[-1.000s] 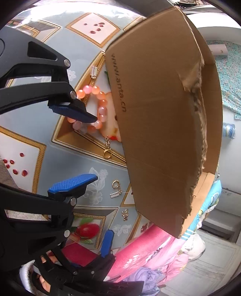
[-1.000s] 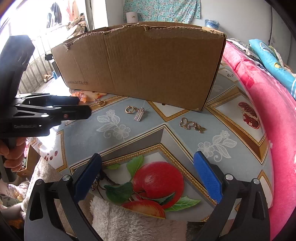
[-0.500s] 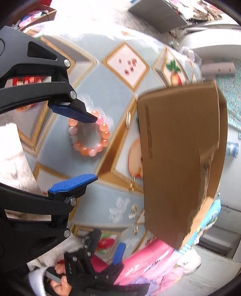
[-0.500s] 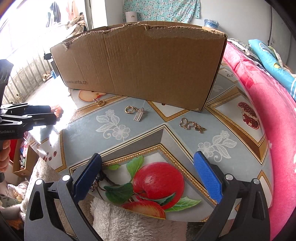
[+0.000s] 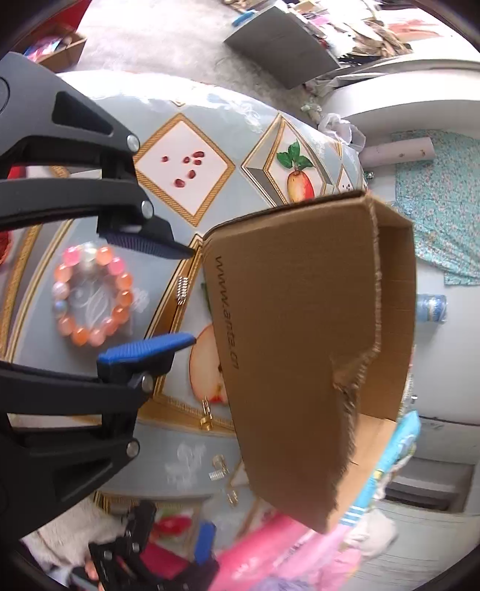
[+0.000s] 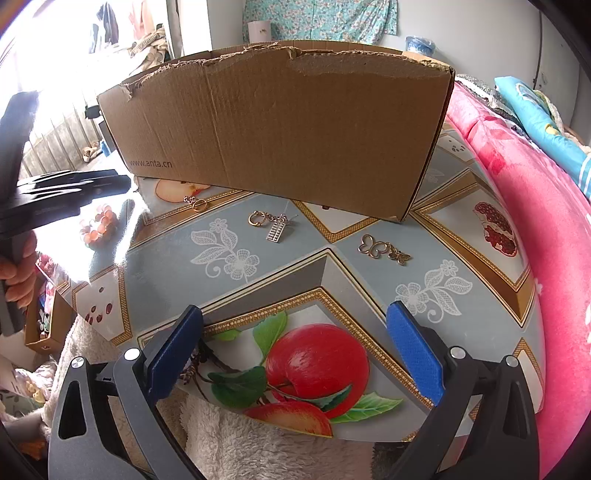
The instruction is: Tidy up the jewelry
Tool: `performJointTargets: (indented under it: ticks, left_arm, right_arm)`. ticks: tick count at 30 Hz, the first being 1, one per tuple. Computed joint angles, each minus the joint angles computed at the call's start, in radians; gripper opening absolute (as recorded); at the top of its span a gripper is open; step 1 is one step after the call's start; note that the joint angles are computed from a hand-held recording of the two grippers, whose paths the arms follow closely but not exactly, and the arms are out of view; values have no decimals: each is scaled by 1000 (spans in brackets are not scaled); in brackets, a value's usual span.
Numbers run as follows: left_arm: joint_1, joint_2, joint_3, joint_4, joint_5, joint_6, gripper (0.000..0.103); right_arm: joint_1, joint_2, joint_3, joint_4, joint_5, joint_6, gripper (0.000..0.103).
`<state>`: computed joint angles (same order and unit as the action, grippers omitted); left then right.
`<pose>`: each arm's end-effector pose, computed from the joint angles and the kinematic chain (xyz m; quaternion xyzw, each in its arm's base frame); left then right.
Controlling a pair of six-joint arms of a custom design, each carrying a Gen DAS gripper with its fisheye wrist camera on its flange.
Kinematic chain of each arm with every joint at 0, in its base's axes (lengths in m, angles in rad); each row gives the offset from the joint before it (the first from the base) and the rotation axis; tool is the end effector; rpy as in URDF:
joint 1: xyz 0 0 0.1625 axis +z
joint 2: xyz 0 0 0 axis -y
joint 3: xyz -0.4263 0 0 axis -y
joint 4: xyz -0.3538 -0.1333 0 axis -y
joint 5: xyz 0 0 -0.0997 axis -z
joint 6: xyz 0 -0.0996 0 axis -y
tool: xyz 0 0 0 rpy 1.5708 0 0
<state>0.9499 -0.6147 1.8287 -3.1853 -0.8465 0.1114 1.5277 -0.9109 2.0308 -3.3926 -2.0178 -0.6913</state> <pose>-0.1827 -0.5980 0.0470 0.2623 0.8809 -0.2675 0.2891 0.0665 -0.5530 0.1767 0.2194 -0.8923 0.2382 0.3146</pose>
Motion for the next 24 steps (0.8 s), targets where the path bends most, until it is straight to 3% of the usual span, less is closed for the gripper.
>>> performJointTargets:
  ticks: [2,6,11,14,20,21,22,24]
  left_arm:
    - [3,15,-29,45,25,6,28]
    - [6,28,-53,63,41,21,26]
    - [4,26,-40,53,27,35,13]
    - [6,37,-47,42,34,48,13]
    - [-5,39,-40,52,6,22,13]
    - [-9,41,-38,50,2,19,10]
    - [-14,41,-33,52,-8,9,0]
    - [-19,42,-27,59,-35,-20,0]
  right_arm:
    - [0,1,-1,-1,0,-2,97]
    - [0,0,-1,1,2,-2,97]
    - [-1,-1,-1,1,7,-5,97]
    - [-2,-2,-1,2,9,-6,97]
    - [-5,-4,4,-4,17,-9,97]
    - [-5,-4,5,-5,18,-9,97]
    - [-5,-4,6,-7,19,-10,97]
    - [-8,-7,7,-4,25,-9,97]
